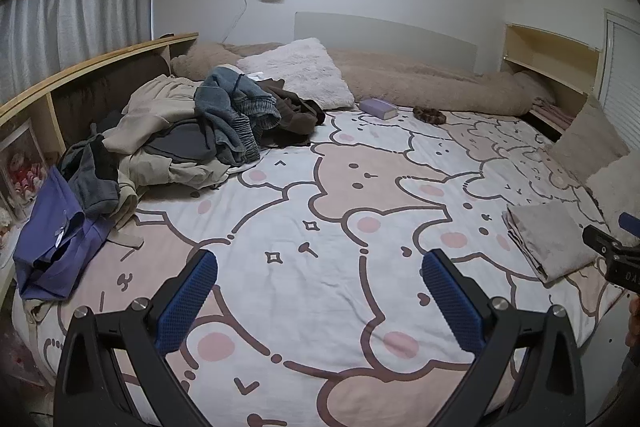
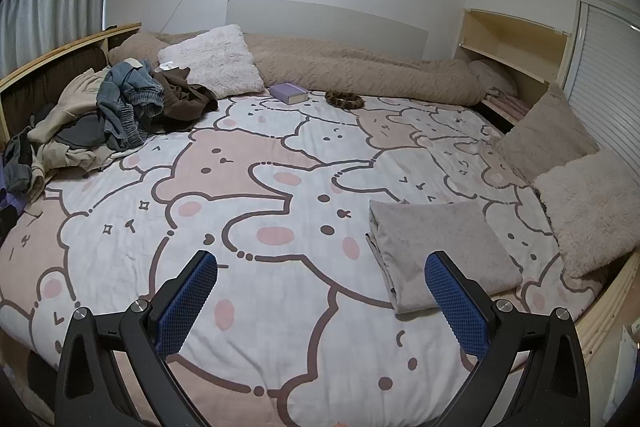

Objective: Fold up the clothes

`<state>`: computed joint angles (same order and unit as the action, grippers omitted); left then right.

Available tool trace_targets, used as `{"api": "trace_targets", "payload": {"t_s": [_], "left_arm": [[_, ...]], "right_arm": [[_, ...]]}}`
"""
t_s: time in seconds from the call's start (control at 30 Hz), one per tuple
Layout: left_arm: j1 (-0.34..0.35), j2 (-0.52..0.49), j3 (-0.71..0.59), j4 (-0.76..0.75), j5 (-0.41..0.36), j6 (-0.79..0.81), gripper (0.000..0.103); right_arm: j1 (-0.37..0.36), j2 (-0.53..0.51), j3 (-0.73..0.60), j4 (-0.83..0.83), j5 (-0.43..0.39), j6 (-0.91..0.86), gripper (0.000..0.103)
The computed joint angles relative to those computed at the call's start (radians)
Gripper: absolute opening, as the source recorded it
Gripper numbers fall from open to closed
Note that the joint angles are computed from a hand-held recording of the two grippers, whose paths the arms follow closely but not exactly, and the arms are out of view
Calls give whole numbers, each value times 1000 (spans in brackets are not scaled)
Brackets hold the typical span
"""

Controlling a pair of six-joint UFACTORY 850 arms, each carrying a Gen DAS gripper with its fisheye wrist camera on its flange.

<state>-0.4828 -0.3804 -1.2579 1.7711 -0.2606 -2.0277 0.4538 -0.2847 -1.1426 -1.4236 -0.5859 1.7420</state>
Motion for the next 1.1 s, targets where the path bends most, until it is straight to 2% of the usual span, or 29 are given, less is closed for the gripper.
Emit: {"api": "trace_targets", "payload": {"t_s": [0.37,1.1], "left_arm": [[-1,0,3,14,-12,-6,103],[-3,3,5,8,-12,-3,103]], "right_arm": [[-5,3,7,-4,17,-6,103],[3,-10,-3,18,-1,-23,103]]}}
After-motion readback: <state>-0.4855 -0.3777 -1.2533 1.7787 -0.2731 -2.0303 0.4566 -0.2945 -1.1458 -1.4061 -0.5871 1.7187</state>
